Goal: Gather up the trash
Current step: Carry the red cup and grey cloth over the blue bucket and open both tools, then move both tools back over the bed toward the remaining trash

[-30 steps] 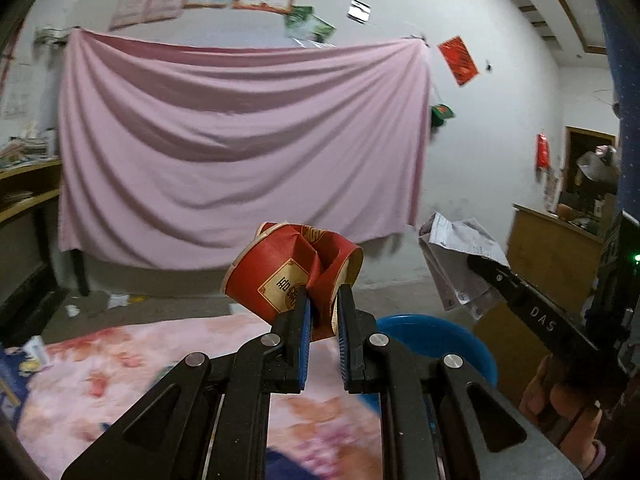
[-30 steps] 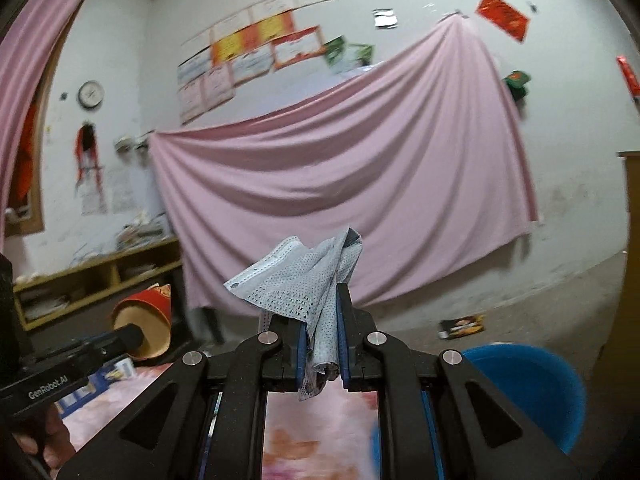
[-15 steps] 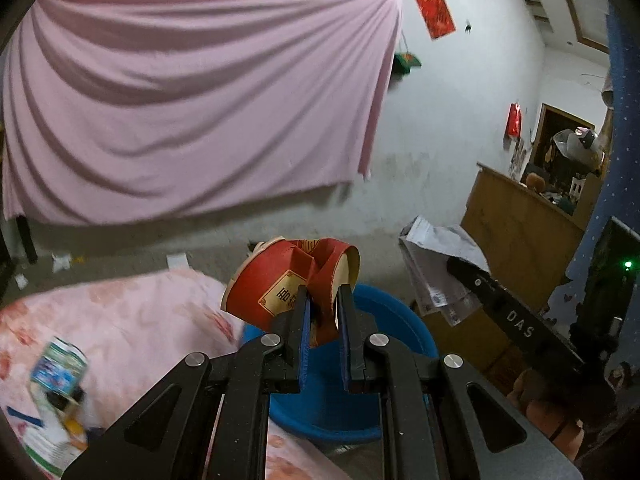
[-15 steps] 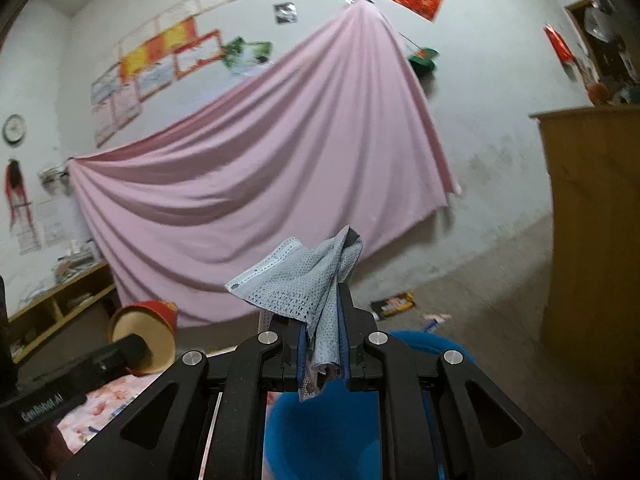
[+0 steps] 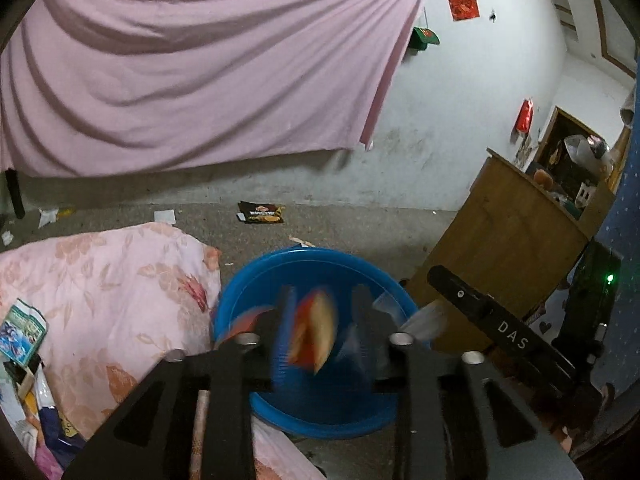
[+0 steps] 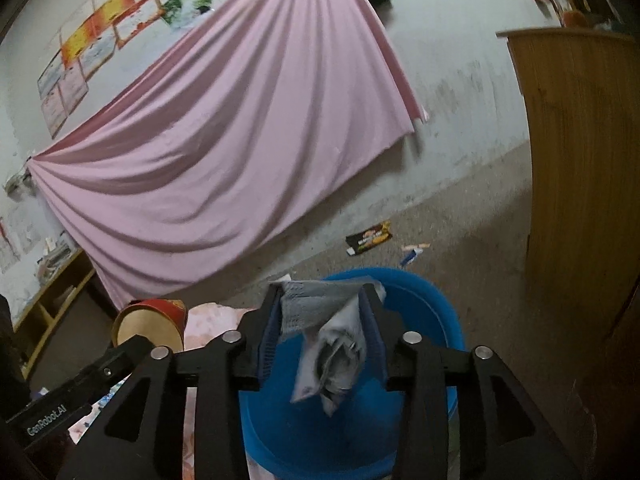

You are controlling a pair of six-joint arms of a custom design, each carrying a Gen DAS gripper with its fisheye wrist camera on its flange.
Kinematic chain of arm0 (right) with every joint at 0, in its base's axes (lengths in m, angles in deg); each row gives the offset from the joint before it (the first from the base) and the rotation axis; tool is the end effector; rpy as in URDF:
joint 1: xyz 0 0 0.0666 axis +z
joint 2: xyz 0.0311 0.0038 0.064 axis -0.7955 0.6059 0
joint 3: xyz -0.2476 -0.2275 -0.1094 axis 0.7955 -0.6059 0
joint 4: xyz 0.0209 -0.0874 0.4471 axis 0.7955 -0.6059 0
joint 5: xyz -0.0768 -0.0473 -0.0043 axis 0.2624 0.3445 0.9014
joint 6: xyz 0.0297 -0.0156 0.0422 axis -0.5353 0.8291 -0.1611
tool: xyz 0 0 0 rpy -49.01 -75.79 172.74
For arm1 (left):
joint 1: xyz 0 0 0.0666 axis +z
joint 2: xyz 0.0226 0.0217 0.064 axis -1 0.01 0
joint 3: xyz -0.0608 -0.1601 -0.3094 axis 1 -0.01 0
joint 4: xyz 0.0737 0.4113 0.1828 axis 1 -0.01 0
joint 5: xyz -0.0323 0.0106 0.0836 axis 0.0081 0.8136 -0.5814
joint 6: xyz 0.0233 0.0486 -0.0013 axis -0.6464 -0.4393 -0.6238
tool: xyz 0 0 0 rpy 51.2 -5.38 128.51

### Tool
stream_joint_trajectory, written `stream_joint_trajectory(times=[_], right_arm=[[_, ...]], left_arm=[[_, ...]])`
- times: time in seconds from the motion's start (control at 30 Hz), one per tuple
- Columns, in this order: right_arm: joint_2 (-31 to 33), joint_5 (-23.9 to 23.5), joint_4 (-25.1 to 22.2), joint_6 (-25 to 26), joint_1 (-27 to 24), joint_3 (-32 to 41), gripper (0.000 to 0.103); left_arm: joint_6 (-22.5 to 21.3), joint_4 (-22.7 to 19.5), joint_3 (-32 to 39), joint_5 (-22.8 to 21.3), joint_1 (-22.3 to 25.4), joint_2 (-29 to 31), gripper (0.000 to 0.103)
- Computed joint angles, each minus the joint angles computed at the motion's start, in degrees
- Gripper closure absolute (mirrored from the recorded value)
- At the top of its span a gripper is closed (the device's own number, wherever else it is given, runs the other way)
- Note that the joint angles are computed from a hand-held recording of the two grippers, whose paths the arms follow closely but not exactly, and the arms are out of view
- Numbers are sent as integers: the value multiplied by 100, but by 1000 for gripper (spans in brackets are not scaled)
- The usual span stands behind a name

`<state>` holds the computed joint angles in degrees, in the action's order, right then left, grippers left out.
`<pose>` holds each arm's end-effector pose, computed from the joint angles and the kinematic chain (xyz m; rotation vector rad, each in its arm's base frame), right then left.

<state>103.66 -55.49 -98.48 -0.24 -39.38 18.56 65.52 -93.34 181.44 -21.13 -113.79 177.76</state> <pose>0.5168 0.1139 0.5197 0.5248 2.0130 0.2887 0.5943 -0.2821 0.5926 0.4572 2.1877 -0.6982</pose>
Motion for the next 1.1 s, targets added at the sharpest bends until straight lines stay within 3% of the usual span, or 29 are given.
stream_joint_trajectory(times=[0.2, 0.27, 0.43, 0.5, 0.57, 0.6, 0.67, 0.83, 0.93, 1.1], right_arm=[[8, -101, -1, -80, -37, 31, 57], [10, -70, 27, -28, -13, 50, 57], [5, 127, 261, 276, 127, 80, 55], [-18, 226, 434, 445, 195, 60, 51], [-57, 292, 650, 639, 273, 10, 34], [-81, 332, 802, 754, 328, -23, 31], [-69, 419, 982, 929, 425, -6, 28], [-51, 728, 1543, 1309, 715, 11, 14], [-49, 846, 1966, 1497, 876, -45, 0], [70, 834, 2519, 1949, 1171, -17, 0]], left_arm=[[87, 151, -195, -101, 52, -156, 69], [103, 382, -549, -204, 87, -397, 60], [122, 988, -1326, -532, 220, -979, 51], [191, 1286, -1686, -629, 310, -1255, 47], [223, 1558, -2000, -752, 409, -1514, 41], [229, 1686, -2166, -821, 457, -1644, 38], [251, 1988, -2519, -996, 564, -1926, 19], [341, 2698, -3417, -1472, 837, -2619, 2], [366, 3055, -3927, -1785, 1024, -3014, 2], [302, 3368, -4564, -2047, 1390, -3519, 2]])
